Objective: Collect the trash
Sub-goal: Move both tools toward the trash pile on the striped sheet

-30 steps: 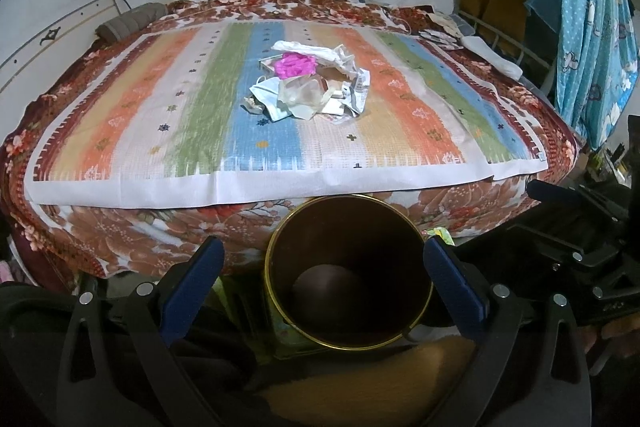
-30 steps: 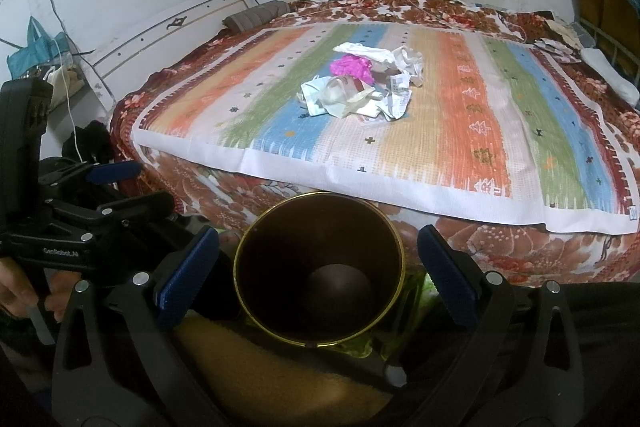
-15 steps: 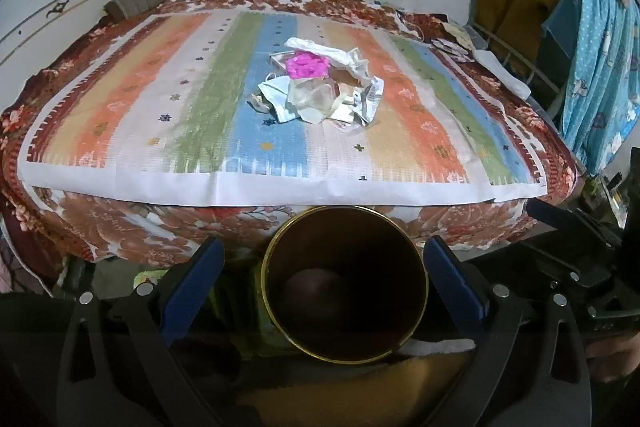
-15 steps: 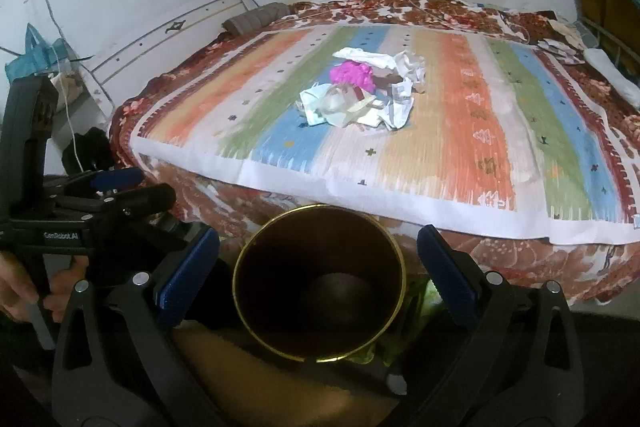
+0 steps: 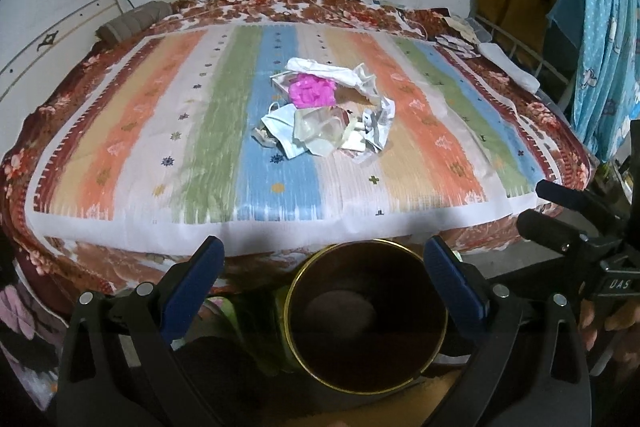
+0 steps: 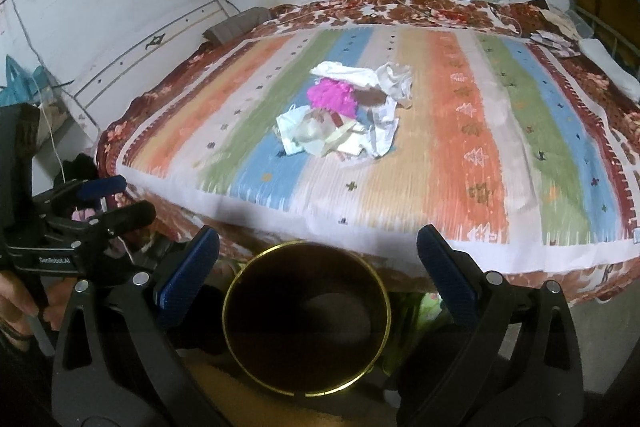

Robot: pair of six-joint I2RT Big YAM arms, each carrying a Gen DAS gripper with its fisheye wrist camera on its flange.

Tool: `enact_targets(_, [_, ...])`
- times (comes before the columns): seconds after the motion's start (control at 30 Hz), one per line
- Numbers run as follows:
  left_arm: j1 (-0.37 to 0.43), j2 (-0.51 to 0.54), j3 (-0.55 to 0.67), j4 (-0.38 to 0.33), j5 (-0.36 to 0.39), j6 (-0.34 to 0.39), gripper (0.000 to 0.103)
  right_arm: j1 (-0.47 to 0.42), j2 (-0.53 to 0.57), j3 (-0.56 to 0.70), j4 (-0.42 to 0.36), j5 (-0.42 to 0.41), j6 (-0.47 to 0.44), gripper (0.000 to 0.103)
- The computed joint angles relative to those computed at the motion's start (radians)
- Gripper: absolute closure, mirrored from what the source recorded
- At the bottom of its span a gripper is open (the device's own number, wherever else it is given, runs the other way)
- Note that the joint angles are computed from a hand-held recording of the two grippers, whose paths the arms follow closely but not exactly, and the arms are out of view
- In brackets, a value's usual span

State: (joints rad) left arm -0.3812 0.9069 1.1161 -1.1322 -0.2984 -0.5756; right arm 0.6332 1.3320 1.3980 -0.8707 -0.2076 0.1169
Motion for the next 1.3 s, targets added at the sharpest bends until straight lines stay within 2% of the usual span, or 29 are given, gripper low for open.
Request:
enact_targets(0.17, [0.075, 0.057, 0.039, -0.002, 0.117, 0.070, 0.006, -0.015, 0.058, 0.077, -0.029, 0.005, -0.005, 0.009])
enact_targets(0.3, [0.119, 0.092, 0.059, 0.006, 0.164, 0.095, 0.006, -0.024, 0.109, 0.146, -0.059, 0.015, -0.013, 0.009])
enact_targets(0.4, [0.146, 0.126, 0.079, 0.000, 0.183, 0.106, 0.006, -0.027, 0.151, 0.200, -0.087, 0.018, -0.020, 0.009])
enact_targets(0.5, [0.165, 0.167, 0.107, -0.008, 0.192, 0.131, 0.012, -0.035, 0.195, 0.254, -0.112, 0.023, -0.024, 0.009])
enact_targets(0.67, [0.207, 0.248, 0.155, -0.015, 0.208, 0.170, 0.012, -0.046, 0.271, 0.344, -0.151, 0.042, -0.023, 0.009])
enact_targets(0.93, [0.270, 0.364, 0.213, 0.014, 0.260, 0.189, 0.013, -0.067, 0.421, 0.527, -0.231, 0.043, -0.023, 0.009])
enact_targets(1.1, [0.285, 0.425, 0.235, 0.030, 0.263, 0.206, 0.016, -0.072, 0.515, 0.634, -0.279, 0.031, -0.017, 0.012])
enact_targets(1.3, [0.301, 0.486, 0.264, 0.070, 0.304, 0.206, 0.019, -0.079, 0.615, 0.748, -0.325, 0.014, 0.003, 0.014])
